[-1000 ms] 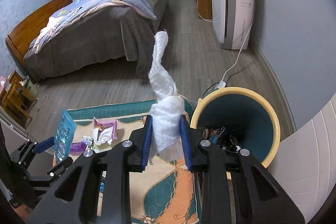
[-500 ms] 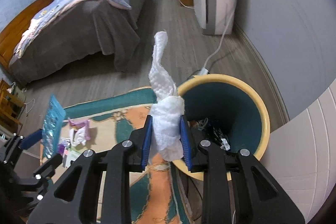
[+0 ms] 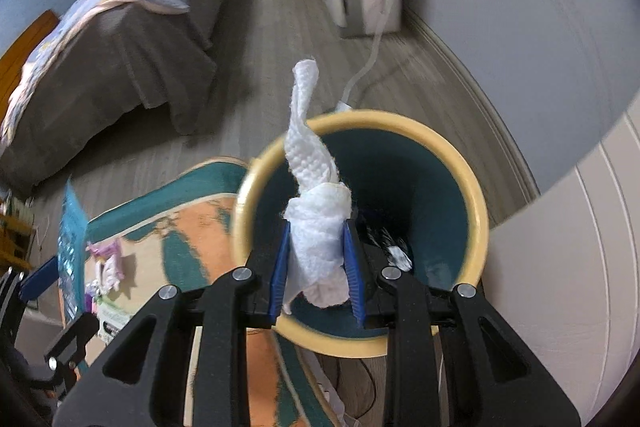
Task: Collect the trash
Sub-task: 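Carry tissue and blister pack over the bin and open both grippers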
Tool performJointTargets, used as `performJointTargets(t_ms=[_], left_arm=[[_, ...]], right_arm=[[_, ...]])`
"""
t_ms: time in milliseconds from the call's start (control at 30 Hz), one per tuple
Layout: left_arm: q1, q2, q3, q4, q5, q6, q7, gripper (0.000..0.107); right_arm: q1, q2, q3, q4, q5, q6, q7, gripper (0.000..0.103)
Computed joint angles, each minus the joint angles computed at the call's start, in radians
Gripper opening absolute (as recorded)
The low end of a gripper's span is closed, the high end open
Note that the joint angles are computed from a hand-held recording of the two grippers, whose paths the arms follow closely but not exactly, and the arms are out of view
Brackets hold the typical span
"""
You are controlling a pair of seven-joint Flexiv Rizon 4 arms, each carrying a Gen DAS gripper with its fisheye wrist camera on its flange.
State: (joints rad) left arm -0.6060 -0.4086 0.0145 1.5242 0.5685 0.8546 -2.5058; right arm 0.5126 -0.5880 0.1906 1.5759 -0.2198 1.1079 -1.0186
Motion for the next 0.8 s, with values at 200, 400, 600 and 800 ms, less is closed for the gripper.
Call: performJointTargets(t_ms=[200,400,600,800], left_arm=[[0.010,-0.103,-0.021,-0.060,-0.075,0.041,0.078,0.071],[-0.016,-0.189,0.003,-0.146,-0.107,0.021,0.189,0.071],[-0.027,-0.233,0.037,-0.195,-0.132,0.046,0.219,0.071],[-0.034,-0.266,0.065,-0.245,-0.135,0.066,0.218,0.071]], right_arm=[[-0.017,-0.022,-0.014,-0.010,0.028,-0.052,0.060,0.026],[-0.002,-0.018,-0.035,0.000,-0.001,-0.020,0.107,0.026],[0.005,-0.008,-0.059,0.024,-0.032,0.054,0.168,0.026],[0.005,0.001,-0.077,0.046,-0.059,0.133,0.224,0.027]])
